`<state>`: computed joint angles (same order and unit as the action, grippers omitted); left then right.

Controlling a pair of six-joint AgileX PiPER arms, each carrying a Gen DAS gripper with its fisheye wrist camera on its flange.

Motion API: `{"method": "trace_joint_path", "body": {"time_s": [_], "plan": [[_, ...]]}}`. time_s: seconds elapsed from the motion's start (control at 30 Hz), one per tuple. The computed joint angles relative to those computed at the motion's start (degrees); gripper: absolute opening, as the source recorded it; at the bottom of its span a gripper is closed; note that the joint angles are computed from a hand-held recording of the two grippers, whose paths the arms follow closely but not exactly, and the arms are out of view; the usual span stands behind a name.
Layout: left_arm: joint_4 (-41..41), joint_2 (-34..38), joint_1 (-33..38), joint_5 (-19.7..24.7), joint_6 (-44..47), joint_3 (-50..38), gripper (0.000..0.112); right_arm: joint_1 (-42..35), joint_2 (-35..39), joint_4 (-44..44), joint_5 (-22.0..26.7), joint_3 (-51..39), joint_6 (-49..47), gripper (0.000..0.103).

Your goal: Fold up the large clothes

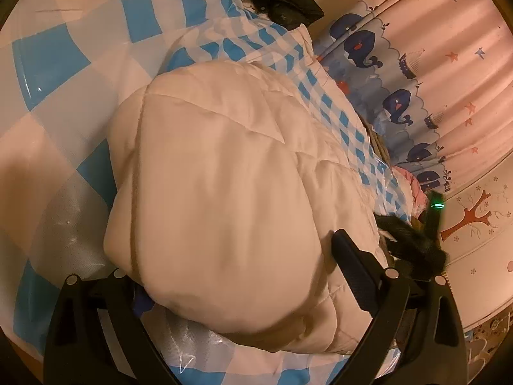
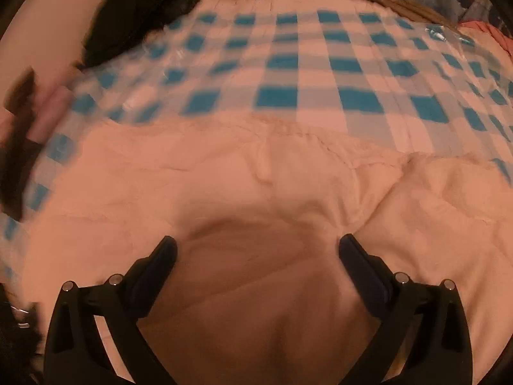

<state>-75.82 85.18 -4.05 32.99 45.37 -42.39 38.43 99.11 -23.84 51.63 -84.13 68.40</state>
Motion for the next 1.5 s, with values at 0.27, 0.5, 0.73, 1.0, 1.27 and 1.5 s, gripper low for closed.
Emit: {"method": "trace_joint_path", "body": {"time_s": [0.27,0.5,0.73,1.0,1.27,1.5], "plan": [[5.2,-1.0,-2.0,-2.3,-3.6,-1.1,0.093,13.6,2.6,-15.5,5.7,3.2,10.5,0.098],[7.8,-0.9,-2.1,-2.3,-6.0,-1.6,0.093,18.2,-1.0,-14.6,10.7,1.0,11.2,0.097],[12.0,-1.0,-4.1,-3.8,-10.3,-2.4,0.093,16.7,-3.8,-11.7,6.0,3.5,9.9,0.097],[14.0,-1.3,-5.0,-4.7,-12.5,-2.6,0.093,2.7,8.1,-9.7,11.8,-16.2,-0.4,0.097],[16.0,-0.8,-5.6,-5.0,-14.1,-3.3,0.094,-3.2,12.1,3.9,7.8,-13.5,-5.9,0.098],[14.6,-0.4,-4.8,-4.1,-12.7,-3.3,0.095,13.7,1.3,-11.8,17.9,-6.0,6.6,0.097]]}}
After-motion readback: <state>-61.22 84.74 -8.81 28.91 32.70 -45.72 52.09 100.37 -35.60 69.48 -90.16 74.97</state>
